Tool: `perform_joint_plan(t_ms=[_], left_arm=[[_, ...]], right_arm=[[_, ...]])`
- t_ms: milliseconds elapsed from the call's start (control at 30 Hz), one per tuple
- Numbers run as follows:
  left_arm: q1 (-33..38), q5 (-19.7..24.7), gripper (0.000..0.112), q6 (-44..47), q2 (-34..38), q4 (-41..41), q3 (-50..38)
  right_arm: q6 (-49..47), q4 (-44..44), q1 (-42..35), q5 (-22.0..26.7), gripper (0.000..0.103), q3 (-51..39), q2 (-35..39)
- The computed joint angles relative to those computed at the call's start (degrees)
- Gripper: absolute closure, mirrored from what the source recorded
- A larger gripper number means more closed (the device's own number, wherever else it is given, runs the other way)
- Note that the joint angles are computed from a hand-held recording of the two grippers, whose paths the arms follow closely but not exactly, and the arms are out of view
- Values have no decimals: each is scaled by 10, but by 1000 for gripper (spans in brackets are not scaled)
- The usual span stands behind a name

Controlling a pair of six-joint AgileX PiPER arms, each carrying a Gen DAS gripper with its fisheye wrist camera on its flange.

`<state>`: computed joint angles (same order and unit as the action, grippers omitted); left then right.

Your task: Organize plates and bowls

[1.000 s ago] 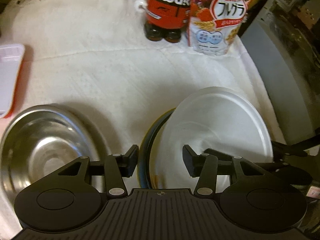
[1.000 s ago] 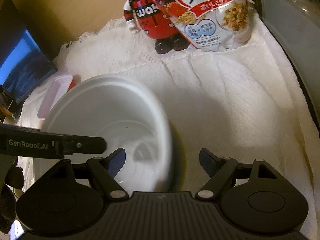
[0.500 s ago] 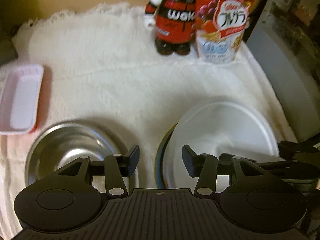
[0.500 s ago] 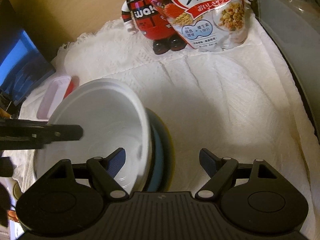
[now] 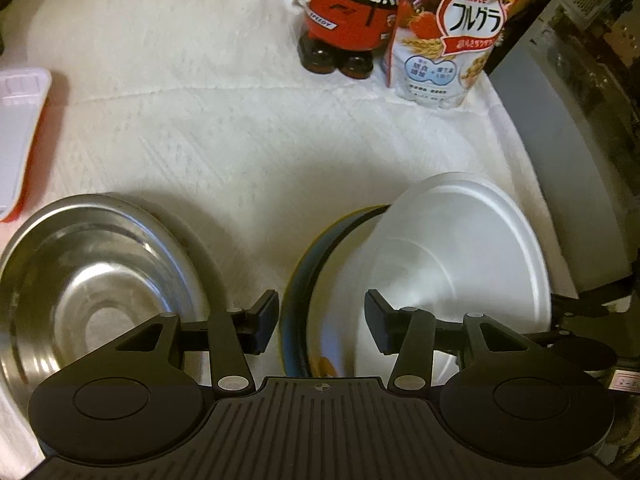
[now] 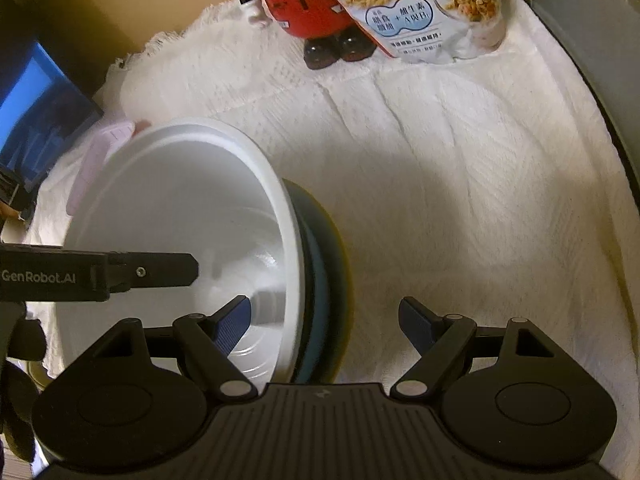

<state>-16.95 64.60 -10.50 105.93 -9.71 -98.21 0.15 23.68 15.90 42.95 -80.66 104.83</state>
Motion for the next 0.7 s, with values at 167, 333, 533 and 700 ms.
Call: perform_joint_plan(t_ms=[167,333,533,700], left_arm=[[2,8,61,1,7,6,-6],[5,7,61,11,4,-8,-4],[5,5,61,11,4,-10,-2],[9,10,61,17,10,-15,-9]], right_arm=[[-9,37,-13,2,16,2,9],[-16,114,-40,4,10,6,23],[-7,90,-35,17,10,-7,26],[-17,69,-26,18,11,-7,21]])
